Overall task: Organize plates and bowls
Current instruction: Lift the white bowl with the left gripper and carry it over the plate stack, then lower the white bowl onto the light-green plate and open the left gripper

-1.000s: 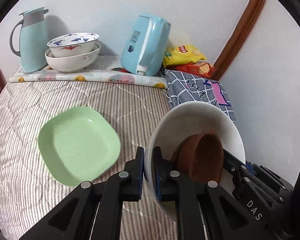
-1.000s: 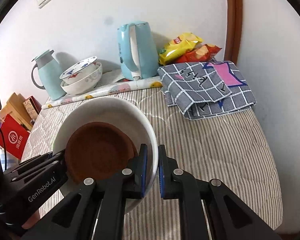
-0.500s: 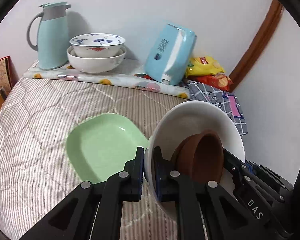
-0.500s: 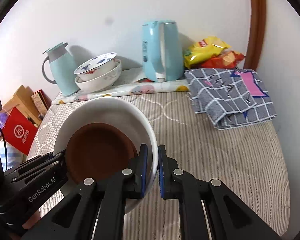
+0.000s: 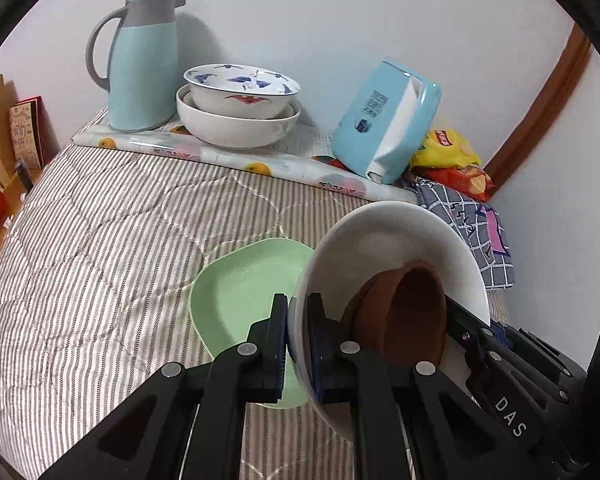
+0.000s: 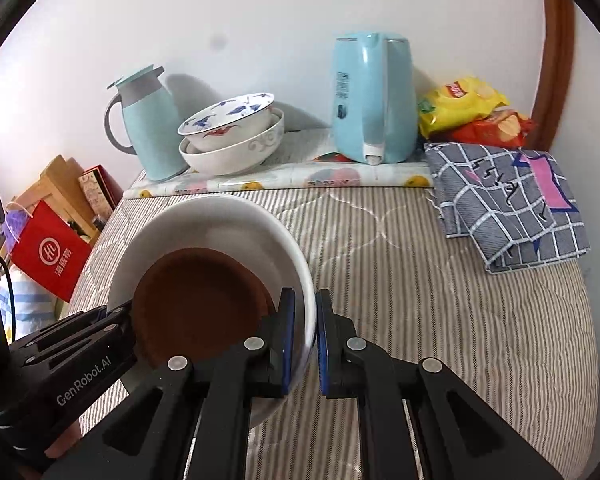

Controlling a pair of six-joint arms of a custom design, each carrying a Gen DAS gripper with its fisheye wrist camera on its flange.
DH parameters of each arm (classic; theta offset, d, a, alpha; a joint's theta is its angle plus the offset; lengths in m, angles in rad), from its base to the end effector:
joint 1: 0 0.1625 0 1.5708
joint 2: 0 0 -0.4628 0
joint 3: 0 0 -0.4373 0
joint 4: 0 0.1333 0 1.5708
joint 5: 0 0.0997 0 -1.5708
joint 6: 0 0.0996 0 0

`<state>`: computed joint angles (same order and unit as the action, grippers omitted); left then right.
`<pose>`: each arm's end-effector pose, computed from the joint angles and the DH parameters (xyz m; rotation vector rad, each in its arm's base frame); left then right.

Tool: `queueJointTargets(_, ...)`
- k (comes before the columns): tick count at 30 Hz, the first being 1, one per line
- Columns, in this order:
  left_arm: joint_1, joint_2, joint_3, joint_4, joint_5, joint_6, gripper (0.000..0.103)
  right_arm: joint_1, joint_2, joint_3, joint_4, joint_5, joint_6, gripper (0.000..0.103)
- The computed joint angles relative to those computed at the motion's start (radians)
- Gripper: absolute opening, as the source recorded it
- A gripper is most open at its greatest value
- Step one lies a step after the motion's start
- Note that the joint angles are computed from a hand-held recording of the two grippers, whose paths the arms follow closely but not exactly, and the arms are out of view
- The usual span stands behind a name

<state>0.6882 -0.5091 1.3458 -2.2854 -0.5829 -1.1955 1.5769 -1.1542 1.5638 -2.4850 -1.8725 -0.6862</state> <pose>-0.4722 -0.6685 -0.0032 -0.2896 2.3323 -1.0174 0.1081 -0.7210 0.3765 0.8009 -2.5266 0.5094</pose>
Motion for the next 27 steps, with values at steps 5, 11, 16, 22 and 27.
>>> queueJointTargets(5,0.014,-0.014,0.021,-0.017,-0.011,0.004,0.010,0.007,0.021,-0.007,0.004,-0.012,0.006,0.010)
queueJointTargets(11,0.031,-0.032,0.048,-0.021,-0.025,-0.011,0.010,0.013,0.050,-0.016,0.014,-0.026,0.013,0.010)
queueJointTargets(16,0.045,-0.041,0.064,-0.023,-0.037,-0.019,0.010,0.015,0.070,-0.019,0.019,-0.035,0.018,0.010)
queueJointTargets(22,0.063,-0.038,0.068,-0.036,-0.061,-0.019,0.010,0.012,0.092,-0.030,0.032,-0.053,0.026,0.010)
queueJointTargets(27,0.075,-0.032,0.064,-0.041,-0.078,-0.014,0.010,0.008,0.109,-0.042,0.041,-0.064,0.035,0.010)
